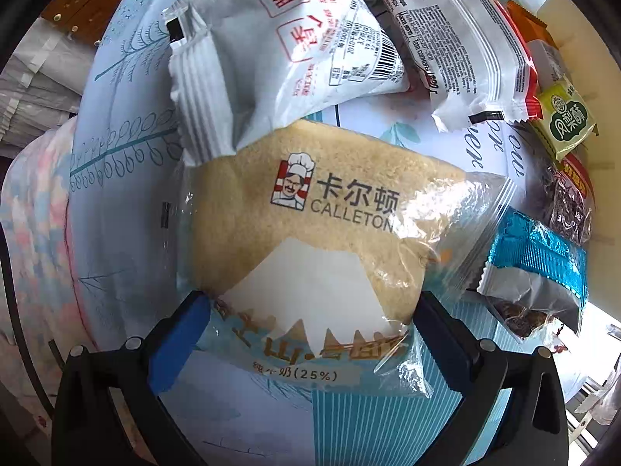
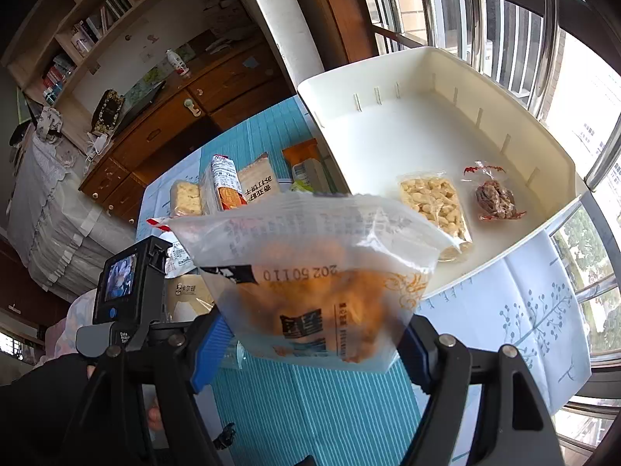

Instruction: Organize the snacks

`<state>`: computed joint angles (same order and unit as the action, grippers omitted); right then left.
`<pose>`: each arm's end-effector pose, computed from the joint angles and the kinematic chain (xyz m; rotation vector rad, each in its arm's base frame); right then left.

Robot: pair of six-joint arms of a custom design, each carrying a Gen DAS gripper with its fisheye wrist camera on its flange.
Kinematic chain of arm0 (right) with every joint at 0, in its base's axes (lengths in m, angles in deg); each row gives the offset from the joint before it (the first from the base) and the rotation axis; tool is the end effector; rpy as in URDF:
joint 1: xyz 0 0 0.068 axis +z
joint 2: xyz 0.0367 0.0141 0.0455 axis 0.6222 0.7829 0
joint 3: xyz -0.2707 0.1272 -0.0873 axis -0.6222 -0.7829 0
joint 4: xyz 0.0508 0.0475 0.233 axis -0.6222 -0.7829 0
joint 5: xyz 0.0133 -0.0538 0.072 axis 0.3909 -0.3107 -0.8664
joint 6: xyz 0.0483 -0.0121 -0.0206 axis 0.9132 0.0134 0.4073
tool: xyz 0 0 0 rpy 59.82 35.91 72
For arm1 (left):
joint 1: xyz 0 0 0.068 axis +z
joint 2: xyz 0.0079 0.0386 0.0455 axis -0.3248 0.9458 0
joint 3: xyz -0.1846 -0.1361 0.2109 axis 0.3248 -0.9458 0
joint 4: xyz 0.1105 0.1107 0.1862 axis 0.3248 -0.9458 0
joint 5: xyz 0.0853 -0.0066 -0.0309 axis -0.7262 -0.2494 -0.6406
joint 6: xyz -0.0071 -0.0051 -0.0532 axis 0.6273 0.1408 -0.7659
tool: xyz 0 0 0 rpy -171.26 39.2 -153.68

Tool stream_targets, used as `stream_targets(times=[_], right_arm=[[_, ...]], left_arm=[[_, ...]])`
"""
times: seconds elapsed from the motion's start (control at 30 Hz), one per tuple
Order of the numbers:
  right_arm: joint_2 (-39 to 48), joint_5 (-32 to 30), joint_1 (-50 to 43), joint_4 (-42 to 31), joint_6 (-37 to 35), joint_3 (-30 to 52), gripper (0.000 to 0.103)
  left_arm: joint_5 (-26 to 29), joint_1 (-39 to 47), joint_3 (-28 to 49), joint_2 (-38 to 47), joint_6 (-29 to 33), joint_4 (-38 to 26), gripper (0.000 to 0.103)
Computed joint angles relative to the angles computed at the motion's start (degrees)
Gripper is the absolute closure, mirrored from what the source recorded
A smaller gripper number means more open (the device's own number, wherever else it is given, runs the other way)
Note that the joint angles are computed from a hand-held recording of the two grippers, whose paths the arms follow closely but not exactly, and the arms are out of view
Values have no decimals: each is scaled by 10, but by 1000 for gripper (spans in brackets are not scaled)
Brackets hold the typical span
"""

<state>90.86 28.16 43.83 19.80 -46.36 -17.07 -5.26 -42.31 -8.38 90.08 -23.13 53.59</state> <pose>0.2118 0.0243 0.2316 0.3346 2.5901 0.3361 0.3539 -0.1520 0.0565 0.1456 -3.0673 -0.0885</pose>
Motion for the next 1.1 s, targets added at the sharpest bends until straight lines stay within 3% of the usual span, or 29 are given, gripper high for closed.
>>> stream_targets(times=[0.2, 0.7, 1.1], right_arm=[[-2, 0, -3, -6, -4, 2, 27], [-21, -20, -26, -42, -48, 18, 27], [-51, -61, -75, -88, -117, 32, 27]], left_arm=[[-8, -38, -79, -51, -35, 35, 1], [-16, -71, -100, -97, -57, 27, 25], [18, -108, -147, -149, -131, 19, 36]])
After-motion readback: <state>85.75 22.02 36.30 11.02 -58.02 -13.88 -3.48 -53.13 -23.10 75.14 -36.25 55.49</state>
